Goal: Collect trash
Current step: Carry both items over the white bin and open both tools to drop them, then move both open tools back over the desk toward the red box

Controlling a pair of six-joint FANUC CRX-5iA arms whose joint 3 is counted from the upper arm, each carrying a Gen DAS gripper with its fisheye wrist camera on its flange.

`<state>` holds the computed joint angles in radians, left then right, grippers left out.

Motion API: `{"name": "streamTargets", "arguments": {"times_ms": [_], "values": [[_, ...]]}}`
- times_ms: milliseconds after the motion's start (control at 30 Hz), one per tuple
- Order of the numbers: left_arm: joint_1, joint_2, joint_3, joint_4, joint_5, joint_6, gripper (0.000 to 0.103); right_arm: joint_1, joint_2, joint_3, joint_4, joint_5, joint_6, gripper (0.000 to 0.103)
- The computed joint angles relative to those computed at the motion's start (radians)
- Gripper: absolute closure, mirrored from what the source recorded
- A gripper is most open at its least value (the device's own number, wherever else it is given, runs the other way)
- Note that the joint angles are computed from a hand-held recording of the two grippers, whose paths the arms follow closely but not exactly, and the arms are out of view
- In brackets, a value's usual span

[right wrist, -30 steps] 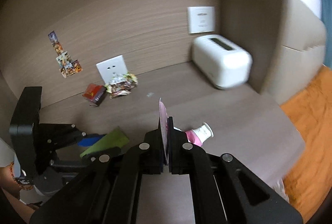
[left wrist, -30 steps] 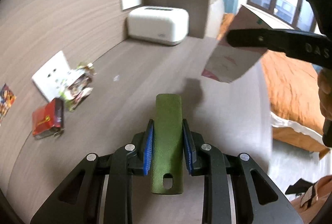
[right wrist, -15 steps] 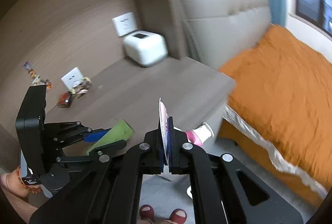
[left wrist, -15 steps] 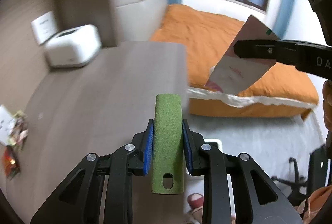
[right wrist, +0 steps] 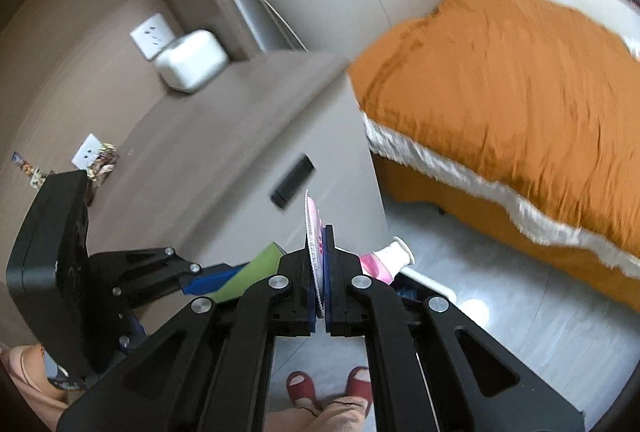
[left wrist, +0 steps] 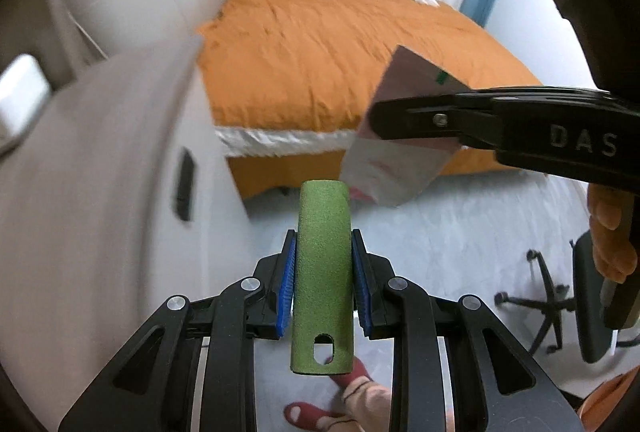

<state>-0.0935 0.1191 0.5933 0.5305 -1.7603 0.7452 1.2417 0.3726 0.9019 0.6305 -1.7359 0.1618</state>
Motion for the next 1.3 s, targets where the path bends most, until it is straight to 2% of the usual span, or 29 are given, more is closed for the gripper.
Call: {"name": "streamTargets", "arguments": {"times_ms": [100, 233, 300, 367, 500, 667, 800, 833, 867, 900, 933, 1033, 1133, 1300], "values": [[-0.044, -0.014, -0.097, -0.041, 0.034, -0.01, 0.078, -0.01, -0.124, -0.255, -0.046, 0.102, -0.101, 0.099], [-0.086, -0.038, -0.24, -0.097, 0.11, -0.026, 0.078, -0.029, -0.233, -0.511, -0.102, 0.229, -0.208, 0.1], [-0.107, -0.034, -0.304, -0.123, 0.151, -0.021, 0.078, -0.039, -0.262, -0.599, -0.119, 0.273, -0.236, 0.1], [-0.124, -0.023, -0.365, -0.14, 0.189, -0.021, 0.078, -0.062, -0.311, -0.734, -0.155, 0.365, -0.283, 0.1], [-0.156, 0.009, -0.475, -0.177, 0.292, -0.055, 0.078, -0.101, -0.361, -0.922, -0.198, 0.514, -0.326, 0.1], [-0.181, 0.051, -0.6, -0.191, 0.418, -0.099, 0.078, -0.134, -0.379, -1.072, -0.236, 0.644, -0.326, 0.1], [-0.198, 0.088, -0.651, -0.195, 0.472, -0.151, 0.077, -0.16, -0.371, -1.148, -0.28, 0.727, -0.273, 0.099], [-0.201, 0.111, -0.655, -0.197, 0.472, -0.165, 0.064, -0.172, -0.362, -1.161, -0.319, 0.753, -0.198, 0.098], [-0.204, 0.119, -0.661, -0.201, 0.483, -0.17, 0.043, -0.179, -0.356, -1.167, -0.339, 0.762, -0.155, 0.075], [-0.21, 0.119, -0.682, -0.217, 0.527, -0.18, 0.005, -0.185, -0.348, -1.171, -0.36, 0.764, -0.106, 0.022], [-0.209, 0.113, -0.699, -0.212, 0.554, -0.198, 0.005, -0.192, -0.336, -1.178, -0.392, 0.759, -0.039, 0.007], [-0.214, 0.135, -0.712, -0.233, 0.575, -0.213, 0.005, -0.221, -0.32, -1.179, -0.493, 0.753, 0.116, 0.004], [-0.215, 0.146, -0.715, -0.249, 0.584, -0.214, 0.005, -0.223, -0.3, -1.164, -0.524, 0.712, 0.197, 0.004], [-0.216, 0.151, -0.701, -0.25, 0.563, -0.217, 0.005, -0.219, -0.295, -1.155, -0.53, 0.687, 0.237, 0.004]]}}
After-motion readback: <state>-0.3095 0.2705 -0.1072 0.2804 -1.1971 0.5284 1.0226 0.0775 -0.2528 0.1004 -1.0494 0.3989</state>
